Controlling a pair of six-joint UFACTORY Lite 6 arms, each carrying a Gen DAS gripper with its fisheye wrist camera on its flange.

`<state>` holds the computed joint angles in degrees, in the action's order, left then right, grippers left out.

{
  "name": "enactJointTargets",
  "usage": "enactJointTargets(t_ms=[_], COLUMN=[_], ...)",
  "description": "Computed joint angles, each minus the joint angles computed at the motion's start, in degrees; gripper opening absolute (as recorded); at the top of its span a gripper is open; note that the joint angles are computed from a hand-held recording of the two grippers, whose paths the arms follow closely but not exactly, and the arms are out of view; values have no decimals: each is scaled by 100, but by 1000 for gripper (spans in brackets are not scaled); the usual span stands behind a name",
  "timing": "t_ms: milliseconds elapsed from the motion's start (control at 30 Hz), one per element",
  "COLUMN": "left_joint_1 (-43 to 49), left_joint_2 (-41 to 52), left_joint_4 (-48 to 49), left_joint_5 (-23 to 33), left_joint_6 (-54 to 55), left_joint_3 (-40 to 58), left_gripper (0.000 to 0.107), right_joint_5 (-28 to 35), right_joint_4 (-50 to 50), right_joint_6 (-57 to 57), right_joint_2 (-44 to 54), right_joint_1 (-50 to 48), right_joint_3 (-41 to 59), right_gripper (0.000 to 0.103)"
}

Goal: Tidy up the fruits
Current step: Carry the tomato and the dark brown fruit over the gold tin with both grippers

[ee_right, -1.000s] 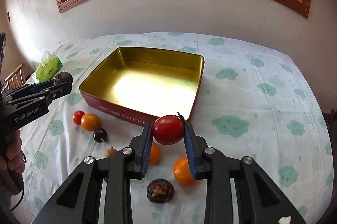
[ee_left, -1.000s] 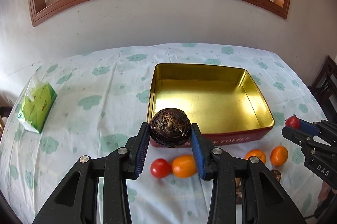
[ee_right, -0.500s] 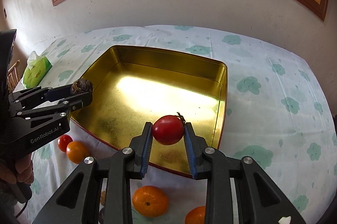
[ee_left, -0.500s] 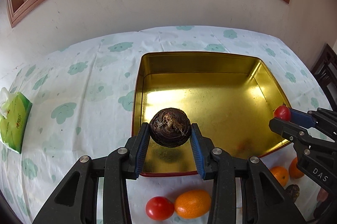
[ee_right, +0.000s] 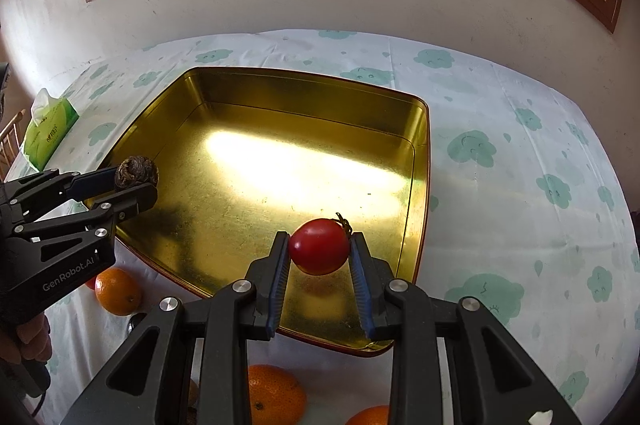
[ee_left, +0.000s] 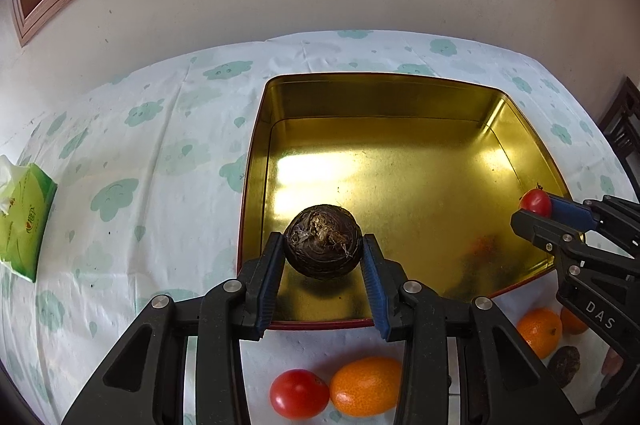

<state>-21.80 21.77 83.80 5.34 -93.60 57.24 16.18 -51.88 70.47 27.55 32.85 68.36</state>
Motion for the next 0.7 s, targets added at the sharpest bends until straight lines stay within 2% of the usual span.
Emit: enactJointTargets(t_ms=[300,400,700], left_joint_1=[-158,-248,-327], left_joint_2=[-283,-402,-447], left_joint_4=[-193,130,342], left_joint_5=[192,272,373], left_joint_6=[-271,-771,-1102], left_joint_3=[-332,-493,-556], left_gripper=[40,40,40], right_joint_5=[92,122,63], right_joint_4=[-303,-340,-504], right_joint_6=[214,234,381], right_joint_2=[-61,-67,-113], right_joint_1=[-13,-1,7], right_joint_3=[-102,-112,-194], right_gripper=[27,27,29])
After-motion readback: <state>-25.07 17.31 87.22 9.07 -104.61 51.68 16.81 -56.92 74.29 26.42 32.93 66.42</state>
